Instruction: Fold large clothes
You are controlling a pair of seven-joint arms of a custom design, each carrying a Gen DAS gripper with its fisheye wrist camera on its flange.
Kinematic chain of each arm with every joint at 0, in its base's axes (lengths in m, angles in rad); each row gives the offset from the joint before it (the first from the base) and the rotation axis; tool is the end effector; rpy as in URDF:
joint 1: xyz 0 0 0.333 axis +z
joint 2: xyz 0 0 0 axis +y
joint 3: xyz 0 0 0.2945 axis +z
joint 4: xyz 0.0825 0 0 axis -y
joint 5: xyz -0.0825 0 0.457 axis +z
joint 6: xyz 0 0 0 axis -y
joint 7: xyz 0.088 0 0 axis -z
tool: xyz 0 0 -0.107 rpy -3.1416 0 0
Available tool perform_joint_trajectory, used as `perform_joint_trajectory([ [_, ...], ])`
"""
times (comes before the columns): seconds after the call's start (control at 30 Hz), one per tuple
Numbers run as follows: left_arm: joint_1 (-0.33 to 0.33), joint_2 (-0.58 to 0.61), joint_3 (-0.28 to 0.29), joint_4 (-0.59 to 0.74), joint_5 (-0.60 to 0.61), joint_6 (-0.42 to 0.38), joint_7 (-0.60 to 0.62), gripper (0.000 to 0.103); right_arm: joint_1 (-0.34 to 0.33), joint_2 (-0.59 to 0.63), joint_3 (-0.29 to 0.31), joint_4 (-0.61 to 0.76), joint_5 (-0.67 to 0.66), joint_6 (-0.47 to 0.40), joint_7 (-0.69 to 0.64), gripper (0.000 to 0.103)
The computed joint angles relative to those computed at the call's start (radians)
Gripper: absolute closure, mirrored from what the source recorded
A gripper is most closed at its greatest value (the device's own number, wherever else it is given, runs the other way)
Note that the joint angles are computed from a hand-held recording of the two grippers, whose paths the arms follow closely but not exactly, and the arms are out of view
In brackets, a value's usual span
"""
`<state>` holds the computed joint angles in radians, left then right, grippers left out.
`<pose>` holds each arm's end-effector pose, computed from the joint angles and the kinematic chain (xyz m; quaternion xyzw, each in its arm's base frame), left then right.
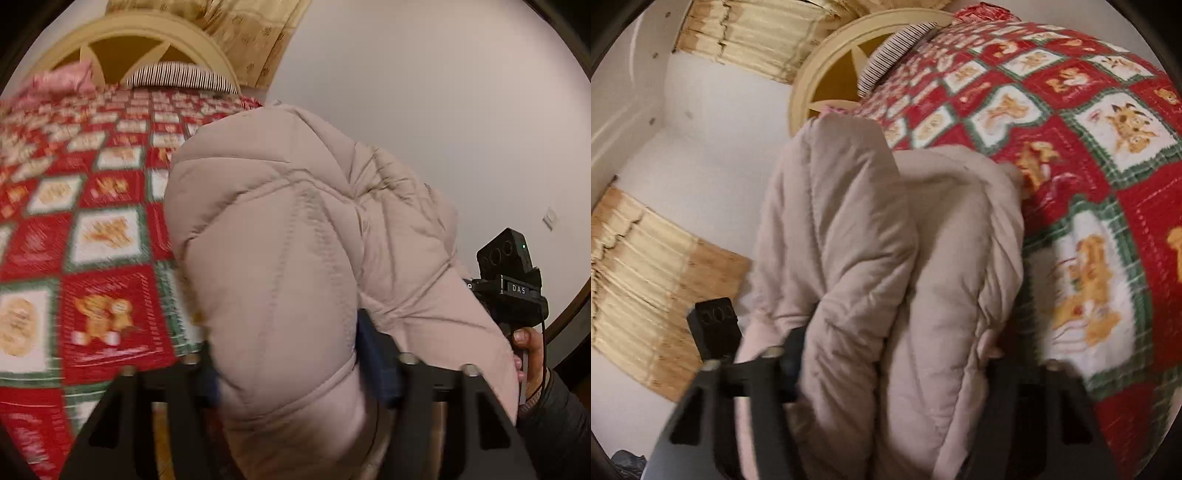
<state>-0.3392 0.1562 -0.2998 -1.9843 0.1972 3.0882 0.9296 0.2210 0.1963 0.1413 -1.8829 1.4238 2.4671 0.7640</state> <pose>0.5514 -0.4203 0.4471 -0.5750 0.6767 -0.4497 0.0964 0.6553 0.2427 0.3894 -0.6358 0.5627 0.1521 0.5060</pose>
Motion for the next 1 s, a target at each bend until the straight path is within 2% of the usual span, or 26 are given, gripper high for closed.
perform_joint_trajectory([
  [0.03, -0.002, -0.028, 0.006, -0.023, 0.009, 0.002, -0.008, 0.053, 0.002, -0.018, 0.007, -0.014, 0.027, 0.001, -0.018, 0.059],
  [0.13, -0.012, -0.175, 0.046, -0.137, 0.148, -0.007, -0.128, 0.055, 0.022, -0.036, 0.015, -0.014, 0.056, -0.001, -0.050, 0.066],
  [0.27, 0.083, -0.389, -0.003, -0.297, 0.295, -0.027, -0.260, 0.055, 0.057, -0.011, 0.031, 0.047, 0.092, -0.018, -0.101, 0.068],
  [0.4, 0.135, -0.572, -0.008, -0.439, 0.304, -0.064, -0.290, 0.055, 0.097, 0.100, 0.070, 0.192, 0.065, -0.024, -0.086, 0.069],
  [0.47, 0.151, -0.694, 0.002, -0.531, 0.299, -0.102, -0.301, 0.055, 0.115, 0.179, 0.095, 0.295, 0.025, -0.030, -0.055, 0.069],
  [0.5, 0.172, -0.706, -0.006, -0.544, 0.294, -0.101, -0.302, 0.055, 0.126, 0.220, 0.109, 0.348, -0.004, -0.030, -0.038, 0.069],
  [0.67, 0.207, -0.887, 0.027, -0.697, 0.268, -0.163, -0.288, 0.055, 0.180, 0.408, 0.167, 0.590, -0.168, -0.050, 0.070, 0.070],
  [0.9, 0.295, -0.986, -0.001, -0.804, 0.275, -0.248, -0.306, 0.053, 0.271, 0.597, 0.197, 0.849, -0.411, -0.086, 0.239, 0.070],
  [1.0, 0.301, -1.018, -0.003, -0.846, 0.278, -0.264, -0.330, 0.051, 0.305, 0.690, 0.201, 0.982, -0.503, -0.115, 0.324, 0.070],
])
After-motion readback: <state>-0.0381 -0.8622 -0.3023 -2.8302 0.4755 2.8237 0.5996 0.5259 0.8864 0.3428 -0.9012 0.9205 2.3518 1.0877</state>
